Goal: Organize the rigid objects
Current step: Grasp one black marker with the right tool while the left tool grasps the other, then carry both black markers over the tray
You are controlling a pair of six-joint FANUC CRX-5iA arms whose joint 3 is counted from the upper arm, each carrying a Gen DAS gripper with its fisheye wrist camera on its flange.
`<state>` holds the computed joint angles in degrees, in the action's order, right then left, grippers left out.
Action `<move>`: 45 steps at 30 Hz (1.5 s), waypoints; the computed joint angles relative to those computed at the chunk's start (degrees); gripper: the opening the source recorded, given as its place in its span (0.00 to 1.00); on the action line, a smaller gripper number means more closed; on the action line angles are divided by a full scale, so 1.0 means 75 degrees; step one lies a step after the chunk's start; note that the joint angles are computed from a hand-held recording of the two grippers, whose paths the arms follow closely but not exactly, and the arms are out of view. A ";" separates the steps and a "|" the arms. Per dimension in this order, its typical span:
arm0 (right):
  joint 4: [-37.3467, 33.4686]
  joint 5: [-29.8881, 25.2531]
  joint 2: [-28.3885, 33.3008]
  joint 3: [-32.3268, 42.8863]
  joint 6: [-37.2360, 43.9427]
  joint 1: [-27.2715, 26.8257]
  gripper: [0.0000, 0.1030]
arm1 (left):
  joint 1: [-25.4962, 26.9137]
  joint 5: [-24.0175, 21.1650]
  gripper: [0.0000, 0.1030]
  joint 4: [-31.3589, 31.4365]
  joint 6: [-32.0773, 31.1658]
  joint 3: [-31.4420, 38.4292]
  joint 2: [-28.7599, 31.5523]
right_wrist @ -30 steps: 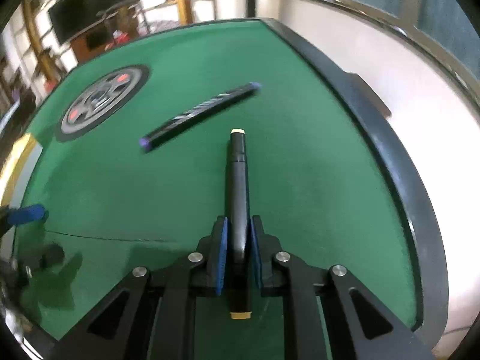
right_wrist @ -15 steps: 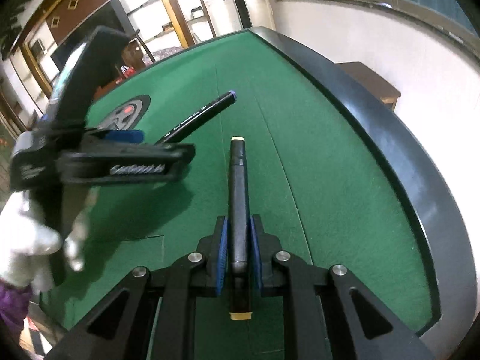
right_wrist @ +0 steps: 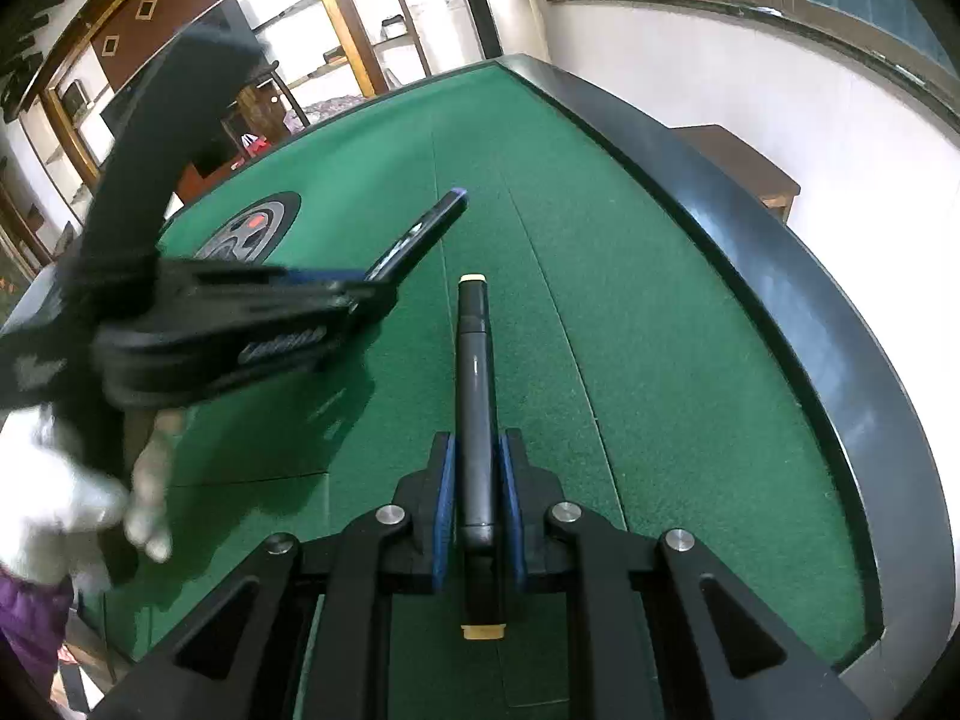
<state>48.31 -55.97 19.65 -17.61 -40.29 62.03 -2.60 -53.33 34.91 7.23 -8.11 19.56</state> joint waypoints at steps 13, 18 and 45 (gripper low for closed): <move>-0.0070 -0.0199 0.0263 0.0501 0.0126 0.0201 0.14 | 0.1839 -0.0982 0.15 0.1579 -0.1560 -0.0979 -0.0902; 0.0225 -0.0370 0.0650 0.1366 0.0846 0.0331 0.14 | 0.2698 -0.1433 0.15 0.1852 -0.1999 -0.1166 -0.1091; -0.2211 -0.1187 0.5632 1.0892 0.7165 -0.0098 0.14 | 0.4557 -0.0309 0.15 0.2473 -0.1330 0.0353 0.0664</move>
